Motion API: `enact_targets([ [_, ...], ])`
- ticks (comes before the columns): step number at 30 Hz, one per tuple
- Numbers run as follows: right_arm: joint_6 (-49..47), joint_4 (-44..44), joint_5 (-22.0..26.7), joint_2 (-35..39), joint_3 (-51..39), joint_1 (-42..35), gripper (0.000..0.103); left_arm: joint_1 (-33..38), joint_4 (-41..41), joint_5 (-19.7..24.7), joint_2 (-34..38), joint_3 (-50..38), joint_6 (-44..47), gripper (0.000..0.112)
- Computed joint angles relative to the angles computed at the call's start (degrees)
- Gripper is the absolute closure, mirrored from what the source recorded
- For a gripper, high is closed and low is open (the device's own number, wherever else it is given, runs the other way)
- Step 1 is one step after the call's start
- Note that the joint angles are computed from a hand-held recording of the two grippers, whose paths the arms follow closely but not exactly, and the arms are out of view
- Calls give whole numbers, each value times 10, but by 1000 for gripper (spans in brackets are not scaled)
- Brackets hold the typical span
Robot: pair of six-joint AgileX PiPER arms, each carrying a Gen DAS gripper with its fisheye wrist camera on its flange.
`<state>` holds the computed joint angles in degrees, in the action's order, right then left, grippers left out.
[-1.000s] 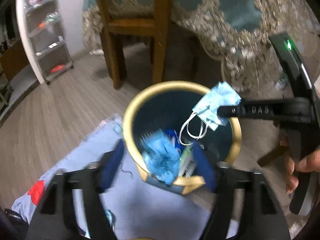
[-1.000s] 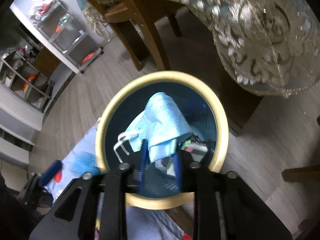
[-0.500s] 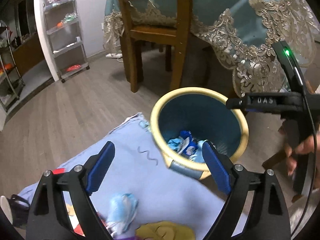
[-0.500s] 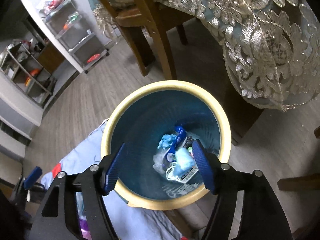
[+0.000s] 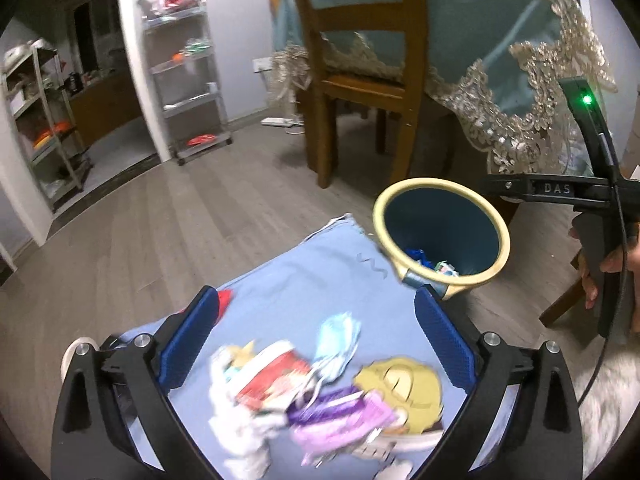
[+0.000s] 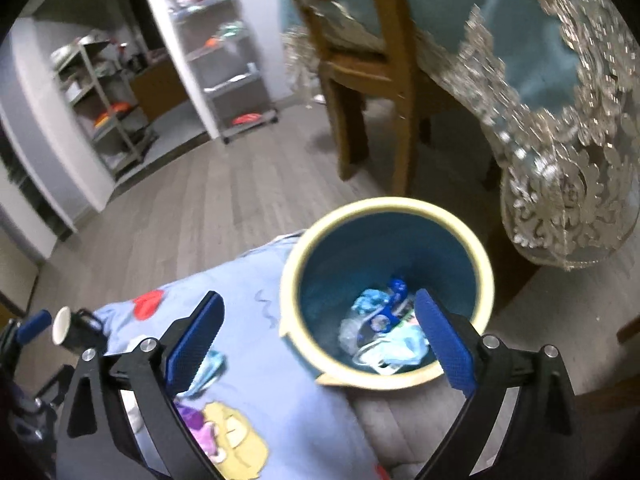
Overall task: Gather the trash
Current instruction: 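Move both open grippers back over the remaining trash pile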
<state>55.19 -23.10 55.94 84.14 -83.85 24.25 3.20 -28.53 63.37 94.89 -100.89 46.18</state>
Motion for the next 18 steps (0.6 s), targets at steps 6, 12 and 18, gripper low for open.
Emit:
enact_targets([
  [6, 20, -32, 31, 19, -44, 79, 7, 116, -26, 9, -41, 56, 94, 15],
  [12, 42, -19, 28, 46, -75, 125, 6, 206, -42, 25, -20, 54, 112, 16],
  [18, 55, 18, 20, 93, -108, 145, 6, 242, -31, 30, 15, 39, 115, 16],
])
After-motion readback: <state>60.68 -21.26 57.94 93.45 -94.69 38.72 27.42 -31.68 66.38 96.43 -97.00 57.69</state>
